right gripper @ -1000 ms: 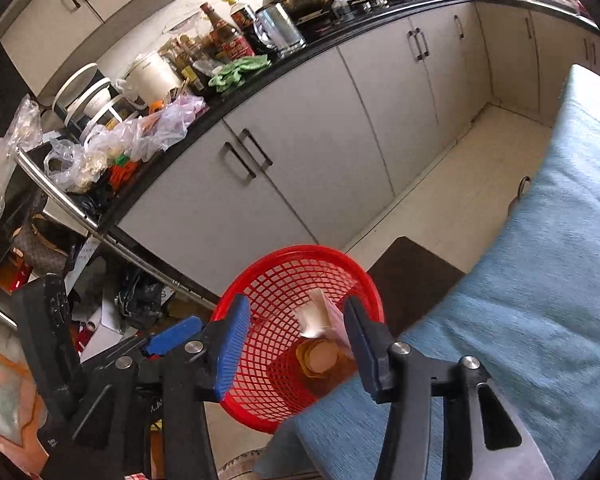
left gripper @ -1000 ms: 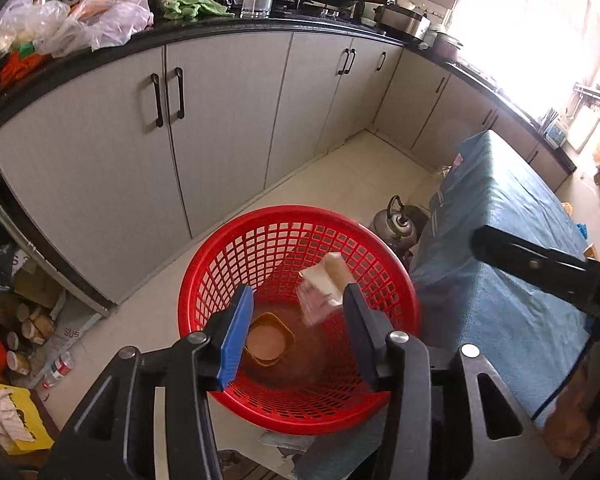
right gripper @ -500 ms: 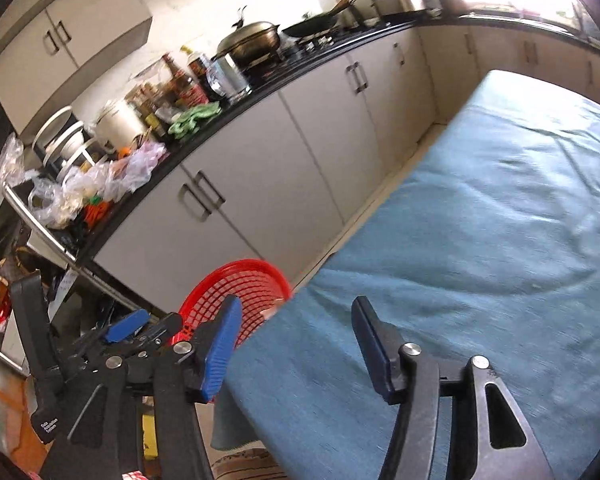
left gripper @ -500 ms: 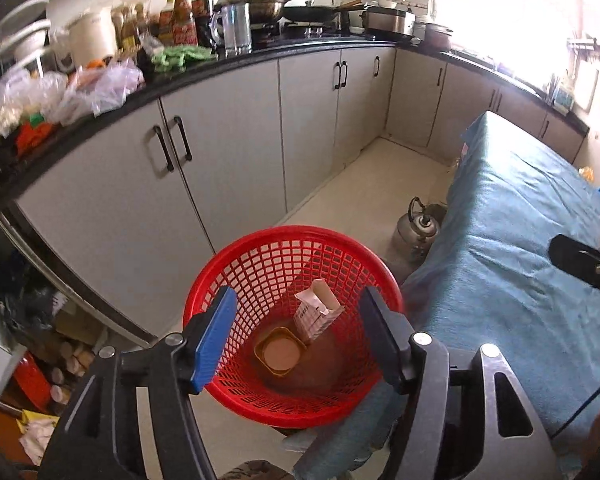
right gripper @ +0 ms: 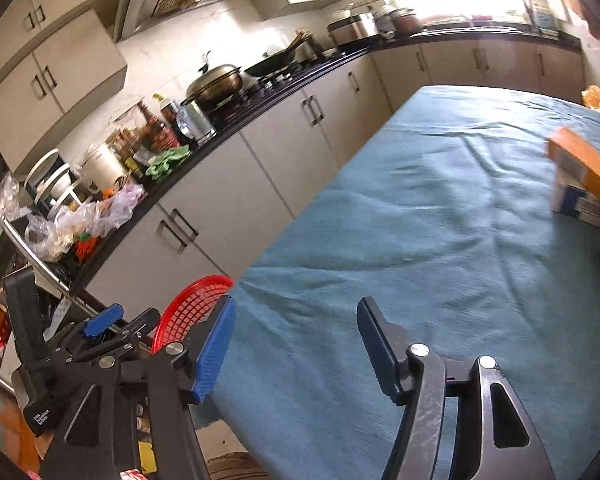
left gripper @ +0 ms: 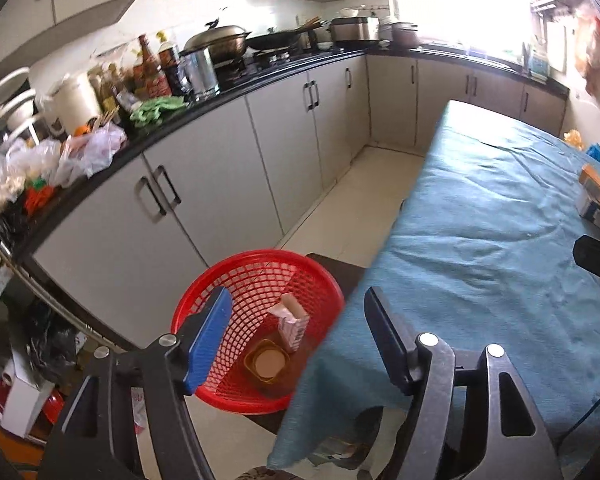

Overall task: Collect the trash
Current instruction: 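Move both tools back over the table toward the trash pile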

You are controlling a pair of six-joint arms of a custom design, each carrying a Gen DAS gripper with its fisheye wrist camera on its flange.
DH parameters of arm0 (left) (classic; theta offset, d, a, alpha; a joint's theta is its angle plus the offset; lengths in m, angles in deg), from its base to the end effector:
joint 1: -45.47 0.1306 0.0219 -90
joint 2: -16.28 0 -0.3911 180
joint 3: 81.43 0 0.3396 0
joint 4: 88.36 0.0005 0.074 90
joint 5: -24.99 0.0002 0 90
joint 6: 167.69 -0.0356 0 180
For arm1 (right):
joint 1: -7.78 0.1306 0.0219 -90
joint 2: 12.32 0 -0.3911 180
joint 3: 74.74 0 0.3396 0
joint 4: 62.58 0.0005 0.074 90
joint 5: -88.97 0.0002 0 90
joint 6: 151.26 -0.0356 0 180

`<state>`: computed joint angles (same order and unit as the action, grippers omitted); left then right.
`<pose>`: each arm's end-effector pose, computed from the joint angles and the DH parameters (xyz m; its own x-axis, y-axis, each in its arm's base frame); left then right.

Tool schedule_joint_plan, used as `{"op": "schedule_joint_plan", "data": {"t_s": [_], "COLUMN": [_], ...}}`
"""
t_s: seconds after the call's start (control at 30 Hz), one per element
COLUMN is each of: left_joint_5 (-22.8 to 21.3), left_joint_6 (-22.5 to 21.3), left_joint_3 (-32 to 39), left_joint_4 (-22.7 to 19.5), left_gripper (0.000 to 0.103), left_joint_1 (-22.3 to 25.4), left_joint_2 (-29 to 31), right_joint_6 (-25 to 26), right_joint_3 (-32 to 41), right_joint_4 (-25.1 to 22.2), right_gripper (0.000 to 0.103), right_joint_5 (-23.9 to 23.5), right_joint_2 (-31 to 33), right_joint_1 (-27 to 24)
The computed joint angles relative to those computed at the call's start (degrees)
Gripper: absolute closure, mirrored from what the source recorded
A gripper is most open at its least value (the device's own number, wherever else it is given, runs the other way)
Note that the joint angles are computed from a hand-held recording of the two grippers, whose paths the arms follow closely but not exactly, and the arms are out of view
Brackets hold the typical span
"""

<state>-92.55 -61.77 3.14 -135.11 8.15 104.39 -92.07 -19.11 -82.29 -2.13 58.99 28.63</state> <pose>0.3399 -0.2391 0.4192 -0.6713 0.2060 -0.7120 0.1232 0.9783 0.1668 0.2922 0.1115 0.3457 -0.6546 0.2987 -0.6945 -0.0410 0.9033 0.4271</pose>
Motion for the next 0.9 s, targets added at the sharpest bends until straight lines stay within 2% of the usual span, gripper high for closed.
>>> {"op": "schedule_joint_plan", "data": {"t_s": [0.13,0.27,0.43,0.6,0.8,0.9], "left_joint_5": [-0.97,1.15,7.8,14.9,26.18,30.73], "left_joint_6": [-0.43,0.32,0.19,-1.15,0.87,2.41], "left_joint_3": [1.77,3.82,8.13,14.9,25.84,32.18], "left_joint_4": [-0.99,-1.71,-2.4,-2.53,-4.72,-6.35], "left_gripper": [0.034,0.032,0.031,0.031,0.028,0.028], "left_joint_1": [-3.09,-5.14,-7.83,-10.41,-12.01,-12.47], "left_joint_2": [1.07,2.38,5.34,10.12,17.7,22.33], "right_joint_6": [0.46,1.0,3.13,8.16,15.27,18.23], "right_joint_3": [-2.82,-5.98,-8.85,-10.53,-10.34,-10.19], "right_joint_4": [-0.86,-2.17,-6.32,-12.51,-17.36,-17.81], "right_gripper": [0.032,0.031,0.03,0.028,0.027,0.026], "right_joint_5": [-0.53,-2.74,-5.9,-11.79,-19.32,-22.68], "right_joint_2": [-4.41,-9.36,-15.58,-22.06,-23.82,-22.68], "right_joint_1": [-3.14,-8.33,-17.35,-32.08,-49.02,-54.26]}}
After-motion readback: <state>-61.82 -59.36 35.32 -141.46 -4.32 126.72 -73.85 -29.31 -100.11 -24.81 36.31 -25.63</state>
